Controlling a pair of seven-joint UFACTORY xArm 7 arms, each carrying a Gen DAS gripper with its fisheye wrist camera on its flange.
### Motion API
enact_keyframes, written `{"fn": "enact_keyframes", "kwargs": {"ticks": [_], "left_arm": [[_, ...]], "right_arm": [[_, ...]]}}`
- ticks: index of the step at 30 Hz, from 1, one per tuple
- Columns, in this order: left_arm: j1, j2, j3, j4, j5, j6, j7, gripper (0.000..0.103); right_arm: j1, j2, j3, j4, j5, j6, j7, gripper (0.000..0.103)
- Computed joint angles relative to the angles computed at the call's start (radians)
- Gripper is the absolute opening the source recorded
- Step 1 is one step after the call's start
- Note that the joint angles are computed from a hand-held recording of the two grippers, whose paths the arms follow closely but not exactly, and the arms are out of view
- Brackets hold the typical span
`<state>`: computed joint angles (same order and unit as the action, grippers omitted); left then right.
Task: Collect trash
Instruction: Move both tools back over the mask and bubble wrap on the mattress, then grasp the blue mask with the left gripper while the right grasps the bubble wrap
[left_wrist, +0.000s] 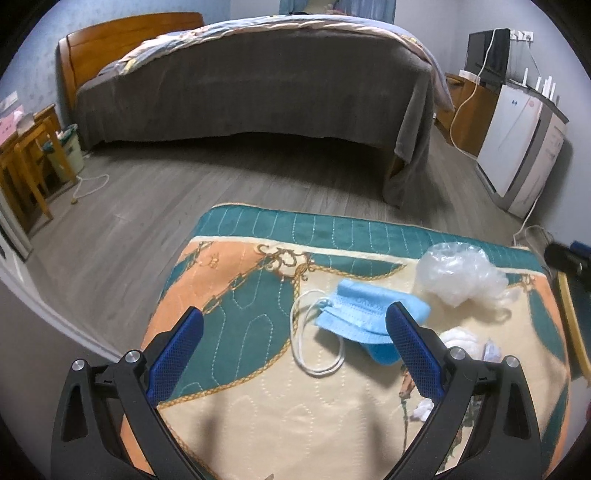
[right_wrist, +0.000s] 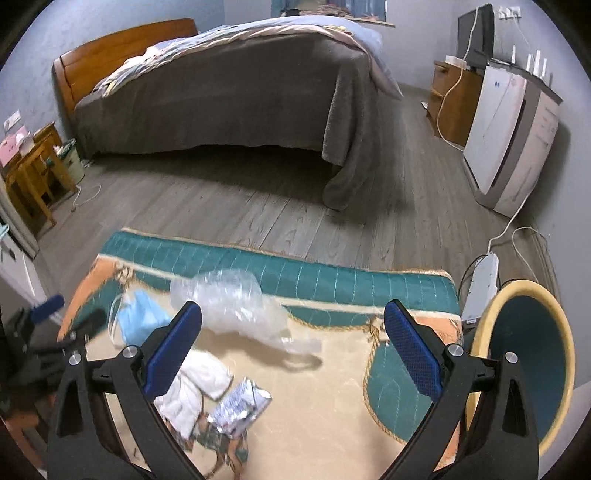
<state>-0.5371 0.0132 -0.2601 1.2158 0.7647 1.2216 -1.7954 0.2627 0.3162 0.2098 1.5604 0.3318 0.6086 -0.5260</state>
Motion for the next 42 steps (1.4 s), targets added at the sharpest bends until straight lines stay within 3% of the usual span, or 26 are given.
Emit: {"fn": "enact_keyframes", "kwargs": {"ticks": [6,10,22,29,36,42], "left_arm": [[-0.002,0.014,0.005,-0.014,0.019,-0.081,0.003,0.098],[-0.007,0.034,0.006,-0.008,0.046,-0.134,0.025,0.098],[-0.042,0.106,0.043,0.041,0.084,-0.182,0.09,0.095],[-0.035,0.134,0.067,0.059,0.056,-0.227,0.146,0.079],[-0.022,0.114,0.076,0.025,0.037,-0.257,0.144,0.07],[-0.007,0.106,0.073,0.007,0.025,-0.3,0.158,0.052]], "right_arm": [[0.044,0.06,-0.012,0.077,-0.086,0.012,0.068,0.097],[0.017,0.04,0.016,0.02,-0.026,-0.02,0.032,0.097],[0.0,0.053,0.029,-0.028,-0.02,-0.08,-0.061,0.096],[0.023,0.114,0.028,0.033,-0.047,-0.025,-0.073,0.079],[0.028,0.157,0.039,0.085,-0.033,0.038,-0.094,0.076],[0.032,0.171,0.043,0.1,-0.023,0.075,-0.115,0.053]]}}
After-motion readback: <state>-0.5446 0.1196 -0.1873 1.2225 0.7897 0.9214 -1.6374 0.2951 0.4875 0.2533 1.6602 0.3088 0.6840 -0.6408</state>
